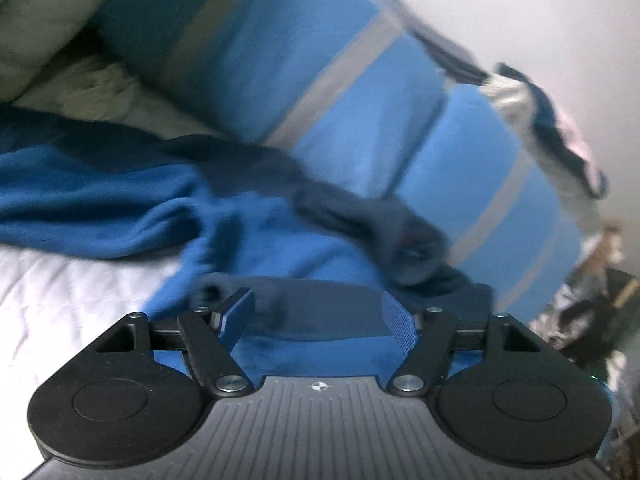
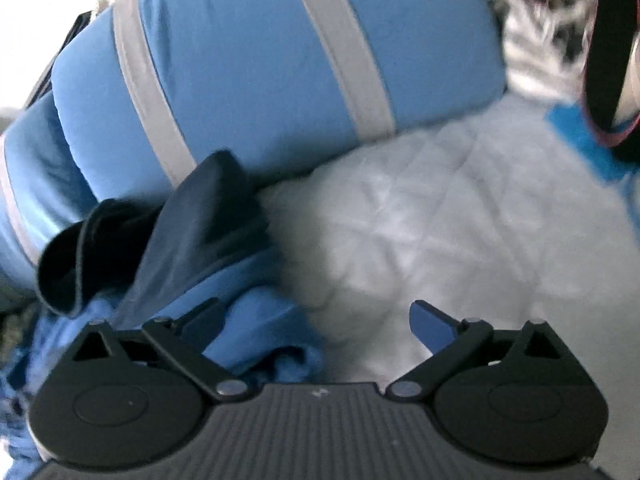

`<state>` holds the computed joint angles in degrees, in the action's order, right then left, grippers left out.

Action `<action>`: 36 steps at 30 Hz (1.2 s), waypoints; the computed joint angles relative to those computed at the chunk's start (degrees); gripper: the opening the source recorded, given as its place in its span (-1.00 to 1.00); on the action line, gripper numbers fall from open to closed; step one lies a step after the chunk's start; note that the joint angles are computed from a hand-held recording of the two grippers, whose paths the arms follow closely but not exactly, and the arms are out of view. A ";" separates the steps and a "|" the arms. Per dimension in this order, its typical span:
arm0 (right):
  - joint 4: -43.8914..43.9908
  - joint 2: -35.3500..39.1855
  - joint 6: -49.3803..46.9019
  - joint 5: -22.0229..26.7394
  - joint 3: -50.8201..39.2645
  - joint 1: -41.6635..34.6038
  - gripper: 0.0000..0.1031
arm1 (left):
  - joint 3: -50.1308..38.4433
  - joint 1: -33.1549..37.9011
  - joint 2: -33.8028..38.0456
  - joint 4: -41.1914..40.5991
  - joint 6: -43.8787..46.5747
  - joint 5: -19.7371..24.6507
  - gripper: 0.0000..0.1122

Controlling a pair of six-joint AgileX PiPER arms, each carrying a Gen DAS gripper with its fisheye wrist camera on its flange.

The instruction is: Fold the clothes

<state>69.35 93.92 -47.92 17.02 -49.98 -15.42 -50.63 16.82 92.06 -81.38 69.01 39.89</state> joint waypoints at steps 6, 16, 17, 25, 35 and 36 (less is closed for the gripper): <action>10.05 5.05 -4.35 15.23 -1.42 -6.76 0.58 | 0.35 -3.09 -2.99 -1.24 1.01 6.14 0.24; 8.41 9.04 -2.03 18.22 -3.50 -6.71 -0.21 | -4.04 -11.81 -15.90 15.12 -14.38 7.81 0.25; 7.34 9.09 -0.99 18.02 -3.87 -6.58 -0.23 | -5.53 -13.67 -18.24 19.01 -18.00 7.51 0.26; 3.82 9.26 1.35 17.69 -5.02 -6.48 -0.25 | -28.32 -29.23 -18.67 40.36 -46.72 13.92 0.37; 7.79 10.93 -1.65 20.72 -4.57 -9.15 -0.33 | -51.73 -43.11 10.60 50.77 -54.16 5.49 0.37; 7.92 10.93 -2.18 20.85 -4.44 -9.27 -0.34 | -55.25 -44.02 15.07 52.27 -54.07 5.16 0.37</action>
